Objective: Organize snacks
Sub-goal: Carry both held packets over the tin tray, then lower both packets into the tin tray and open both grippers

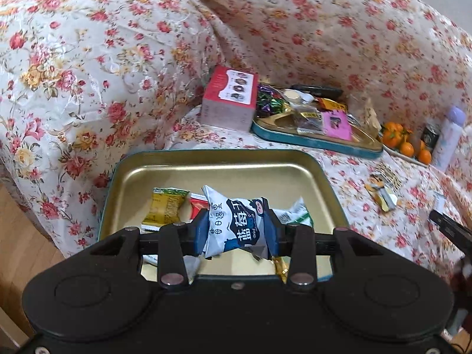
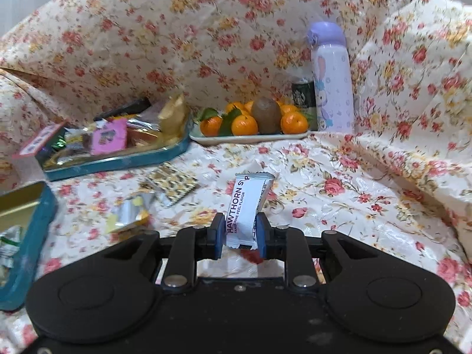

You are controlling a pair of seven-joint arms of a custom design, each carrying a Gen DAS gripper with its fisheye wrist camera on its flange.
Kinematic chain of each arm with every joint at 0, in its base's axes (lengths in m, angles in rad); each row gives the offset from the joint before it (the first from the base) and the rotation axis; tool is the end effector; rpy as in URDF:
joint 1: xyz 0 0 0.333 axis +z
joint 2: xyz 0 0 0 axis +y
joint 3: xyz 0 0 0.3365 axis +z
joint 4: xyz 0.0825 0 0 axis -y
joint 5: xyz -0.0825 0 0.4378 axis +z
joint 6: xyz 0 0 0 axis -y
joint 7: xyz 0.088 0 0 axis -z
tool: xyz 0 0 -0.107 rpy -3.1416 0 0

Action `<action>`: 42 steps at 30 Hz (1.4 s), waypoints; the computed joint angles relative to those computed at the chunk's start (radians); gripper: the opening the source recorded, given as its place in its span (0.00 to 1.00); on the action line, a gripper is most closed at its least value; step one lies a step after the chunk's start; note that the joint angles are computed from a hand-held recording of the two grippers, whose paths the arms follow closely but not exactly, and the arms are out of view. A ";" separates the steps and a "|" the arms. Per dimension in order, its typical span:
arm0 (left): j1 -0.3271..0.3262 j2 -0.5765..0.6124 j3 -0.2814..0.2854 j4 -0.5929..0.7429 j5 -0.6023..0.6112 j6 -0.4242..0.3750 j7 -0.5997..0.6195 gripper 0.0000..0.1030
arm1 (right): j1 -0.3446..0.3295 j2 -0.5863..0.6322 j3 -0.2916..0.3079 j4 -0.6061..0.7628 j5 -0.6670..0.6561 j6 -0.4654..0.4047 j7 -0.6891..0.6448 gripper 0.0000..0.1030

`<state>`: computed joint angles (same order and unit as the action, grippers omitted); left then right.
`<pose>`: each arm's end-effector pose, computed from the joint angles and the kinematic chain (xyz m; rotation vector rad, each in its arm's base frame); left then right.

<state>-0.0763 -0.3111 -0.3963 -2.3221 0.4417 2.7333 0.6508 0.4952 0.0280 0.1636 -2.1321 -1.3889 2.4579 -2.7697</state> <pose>0.4735 -0.2758 0.5256 -1.8580 1.7229 -0.8309 0.4877 0.3778 0.4157 -1.3966 1.8067 -0.9240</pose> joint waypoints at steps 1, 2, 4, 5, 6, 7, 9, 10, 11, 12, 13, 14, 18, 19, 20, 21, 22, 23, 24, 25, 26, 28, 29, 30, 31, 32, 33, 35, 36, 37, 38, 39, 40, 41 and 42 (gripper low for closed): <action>-0.001 0.005 0.008 0.001 -0.006 0.007 0.007 0.46 | 0.005 -0.011 0.005 -0.005 -0.005 -0.003 0.006 0.23; -0.001 0.010 0.014 0.003 -0.013 0.013 0.014 0.46 | 0.010 -0.020 0.010 -0.008 -0.009 -0.005 0.009 0.23; -0.002 0.030 0.028 0.018 -0.031 0.019 0.030 0.46 | 0.017 -0.033 0.021 -0.007 -0.013 -0.003 0.003 0.23; -0.002 0.038 0.035 0.024 -0.037 0.026 0.039 0.46 | 0.021 -0.035 0.027 -0.002 -0.014 0.000 -0.003 0.23; 0.002 0.048 0.037 0.032 -0.036 0.031 0.042 0.46 | 0.026 -0.035 0.032 0.006 -0.019 0.007 -0.008 0.23; 0.007 0.057 0.037 0.041 -0.028 0.034 0.040 0.46 | 0.030 -0.032 0.036 0.016 -0.023 0.015 -0.013 0.23; 0.019 0.075 0.038 0.058 -0.007 0.041 0.030 0.46 | 0.040 -0.020 0.043 0.045 -0.032 0.041 -0.019 0.23; 0.021 0.082 0.042 0.063 -0.001 0.049 0.026 0.46 | 0.046 -0.010 0.045 0.064 -0.041 0.059 -0.019 0.23; 0.023 0.089 0.047 0.068 0.003 0.056 0.022 0.46 | 0.052 0.001 0.046 0.084 -0.049 0.075 -0.021 0.23; 0.026 0.095 0.051 0.073 0.008 0.060 0.015 0.46 | 0.059 0.016 0.046 0.107 -0.055 0.090 -0.027 0.23; 0.029 0.099 0.055 0.077 0.014 0.064 0.007 0.46 | 0.067 0.033 0.046 0.134 -0.060 0.110 -0.038 0.23; 0.031 0.103 0.059 0.078 0.016 0.069 0.000 0.46 | 0.075 0.048 0.044 0.157 -0.061 0.129 -0.051 0.23; 0.030 0.103 0.079 0.074 0.009 0.067 0.013 0.46 | 0.116 0.129 0.030 0.269 -0.053 0.202 -0.120 0.23; 0.030 0.101 0.082 0.070 0.007 0.065 0.016 0.46 | 0.127 0.147 0.024 0.295 -0.043 0.215 -0.139 0.23; 0.029 0.098 0.087 0.064 -0.002 0.064 0.024 0.46 | 0.138 0.170 0.018 0.324 -0.031 0.230 -0.159 0.23; 0.029 0.093 0.092 0.058 -0.011 0.061 0.027 0.46 | 0.151 0.189 0.011 0.350 -0.021 0.241 -0.175 0.23; 0.029 0.089 0.097 0.052 -0.026 0.058 0.030 0.46 | 0.166 0.208 0.003 0.374 -0.017 0.245 -0.187 0.23; 0.025 0.084 0.105 0.044 -0.052 0.055 0.042 0.46 | 0.182 0.229 -0.004 0.399 -0.010 0.241 -0.204 0.23; 0.020 0.075 0.114 0.032 -0.083 0.055 0.054 0.46 | 0.195 0.246 -0.012 0.421 0.005 0.242 -0.223 0.23; 0.019 0.068 0.119 0.022 -0.107 0.057 0.064 0.46 | 0.205 0.261 -0.018 0.439 0.025 0.251 -0.235 0.23; 0.020 0.062 0.119 0.014 -0.122 0.054 0.070 0.46 | 0.216 0.277 -0.027 0.456 0.035 0.266 -0.228 0.23; 0.024 0.062 0.114 0.014 -0.141 0.045 0.085 0.46 | 0.239 0.299 -0.047 0.479 0.045 0.290 -0.206 0.23; 0.016 0.065 0.119 0.016 -0.163 0.045 0.106 0.46 | 0.252 0.308 -0.056 0.490 0.051 0.291 -0.201 0.23; 0.002 0.067 0.128 0.015 -0.197 0.050 0.138 0.46 | 0.266 0.315 -0.064 0.497 0.055 0.289 -0.195 0.23; -0.015 0.069 0.138 0.015 -0.236 0.055 0.175 0.46 | 0.279 0.318 -0.072 0.502 0.058 0.280 -0.189 0.23; -0.035 0.073 0.150 0.017 -0.283 0.054 0.223 0.46 | 0.292 0.320 -0.078 0.505 0.062 0.262 -0.189 0.23; -0.063 0.078 0.168 0.022 -0.341 0.049 0.290 0.46 | 0.302 0.317 -0.083 0.503 0.063 0.241 -0.192 0.23; -0.111 0.095 0.195 0.046 -0.451 0.007 0.437 0.46 | 0.318 0.303 -0.089 0.493 0.056 0.187 -0.206 0.23; -0.124 0.104 0.197 0.058 -0.486 -0.018 0.497 0.46 | 0.320 0.297 -0.090 0.487 0.052 0.168 -0.212 0.23; -0.130 0.112 0.194 0.069 -0.506 -0.039 0.539 0.46 | 0.318 0.289 -0.090 0.480 0.051 0.154 -0.216 0.23; -0.131 0.120 0.186 0.078 -0.515 -0.057 0.564 0.46 | 0.315 0.280 -0.089 0.471 0.050 0.142 -0.215 0.23; -0.127 0.125 0.177 0.084 -0.513 -0.071 0.566 0.46 | 0.309 0.274 -0.086 0.465 0.056 0.134 -0.218 0.23; -0.126 0.131 0.172 0.091 -0.518 -0.085 0.575 0.46 | 0.303 0.267 -0.082 0.456 0.065 0.126 -0.224 0.23; -0.130 0.135 0.172 0.095 -0.536 -0.095 0.596 0.46 | 0.297 0.260 -0.076 0.447 0.080 0.116 -0.235 0.23; -0.137 0.136 0.177 0.098 -0.563 -0.108 0.630 0.46 | 0.293 0.255 -0.071 0.440 0.091 0.107 -0.243 0.23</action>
<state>-0.2135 -0.1747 -0.2192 -2.2238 -0.1210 2.6251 1.2810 0.7880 0.2830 0.0923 -1.6925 -1.2982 2.5648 -3.0130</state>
